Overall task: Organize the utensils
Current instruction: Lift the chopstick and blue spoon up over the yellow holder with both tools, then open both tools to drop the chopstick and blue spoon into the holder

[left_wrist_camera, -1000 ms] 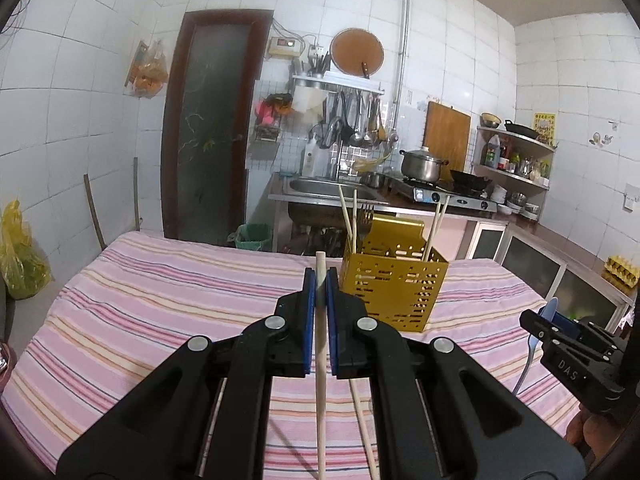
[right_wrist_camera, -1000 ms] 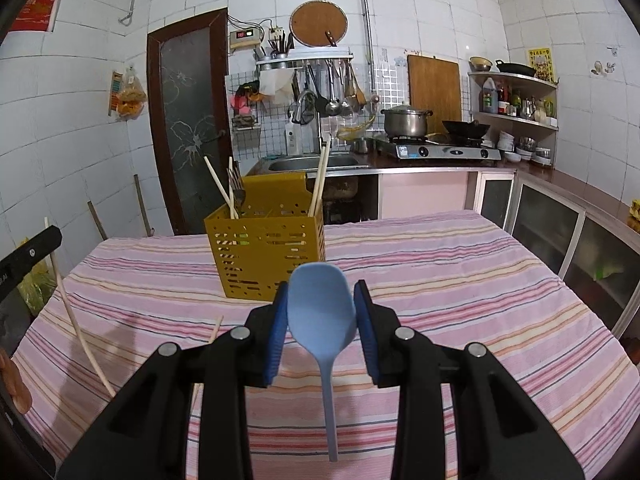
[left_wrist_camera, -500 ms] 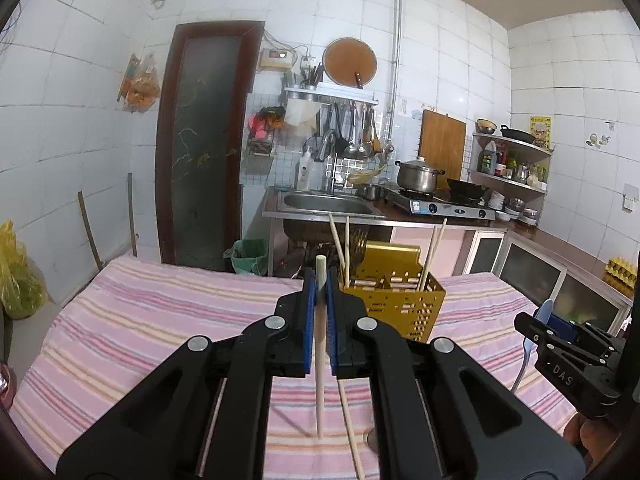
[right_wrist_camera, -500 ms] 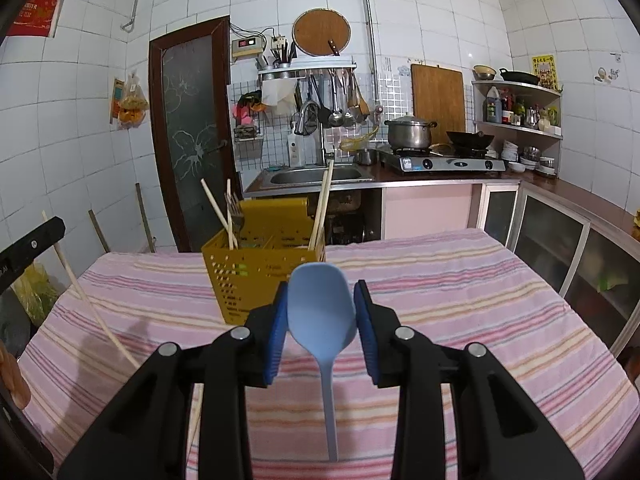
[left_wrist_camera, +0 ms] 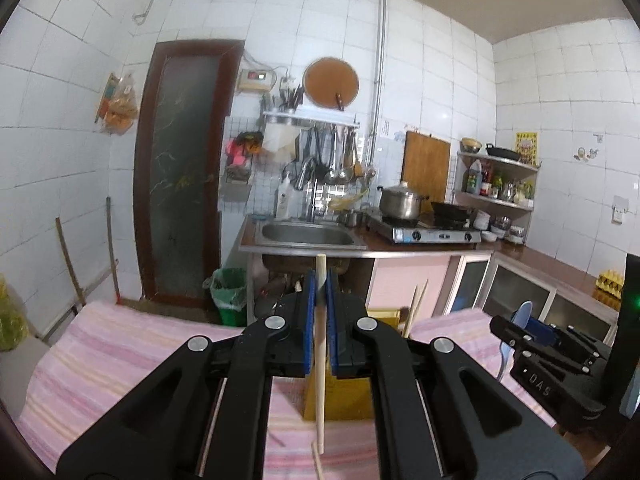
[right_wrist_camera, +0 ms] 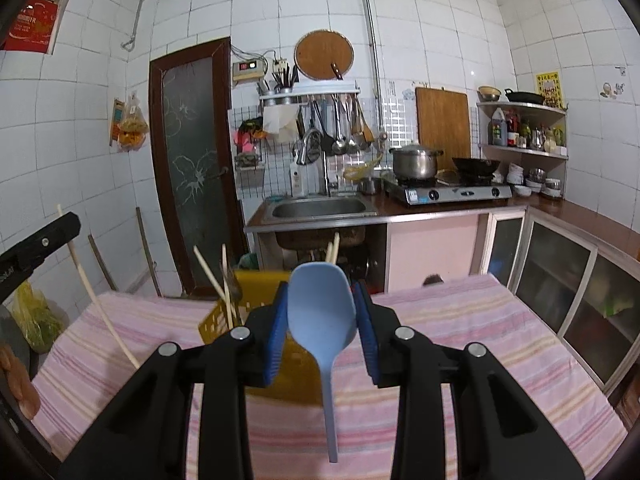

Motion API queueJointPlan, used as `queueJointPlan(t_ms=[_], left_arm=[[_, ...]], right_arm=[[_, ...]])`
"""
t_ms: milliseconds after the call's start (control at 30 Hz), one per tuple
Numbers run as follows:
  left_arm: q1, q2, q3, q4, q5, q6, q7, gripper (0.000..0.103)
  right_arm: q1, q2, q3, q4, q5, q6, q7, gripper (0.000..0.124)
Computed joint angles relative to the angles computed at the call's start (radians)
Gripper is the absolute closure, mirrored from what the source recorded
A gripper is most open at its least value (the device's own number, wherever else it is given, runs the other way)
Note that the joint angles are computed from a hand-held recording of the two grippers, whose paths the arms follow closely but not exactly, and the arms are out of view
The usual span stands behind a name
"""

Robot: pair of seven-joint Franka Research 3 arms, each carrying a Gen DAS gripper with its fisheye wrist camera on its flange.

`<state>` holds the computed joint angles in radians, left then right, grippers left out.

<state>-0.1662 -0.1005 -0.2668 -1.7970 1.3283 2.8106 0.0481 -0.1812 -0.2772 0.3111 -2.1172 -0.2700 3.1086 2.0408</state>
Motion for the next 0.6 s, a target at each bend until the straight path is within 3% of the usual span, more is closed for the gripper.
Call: queueJointPlan(t_ms=[167,433,600], left_arm=[[-0.016,0.106,0.02,0.164,0.006,0.003,0.019,0.099],[-0.099,0.312,0.098,0.424,-0.064,0.005,0.131,0.099],[-0.152,0.415,0.154,0.513,-0.105,-0.001,0.177,0.099]], right_arm=[[-0.013,0.098,0.01,0.158,-0.072,-0.024,0.038,0.091],[0.093,0.278,-0.066,0.41,-0.118,-0.079,0.05,0.091],[0.157,0.385,-0.113,0.508,-0.094,-0.083,0.027,0.091]])
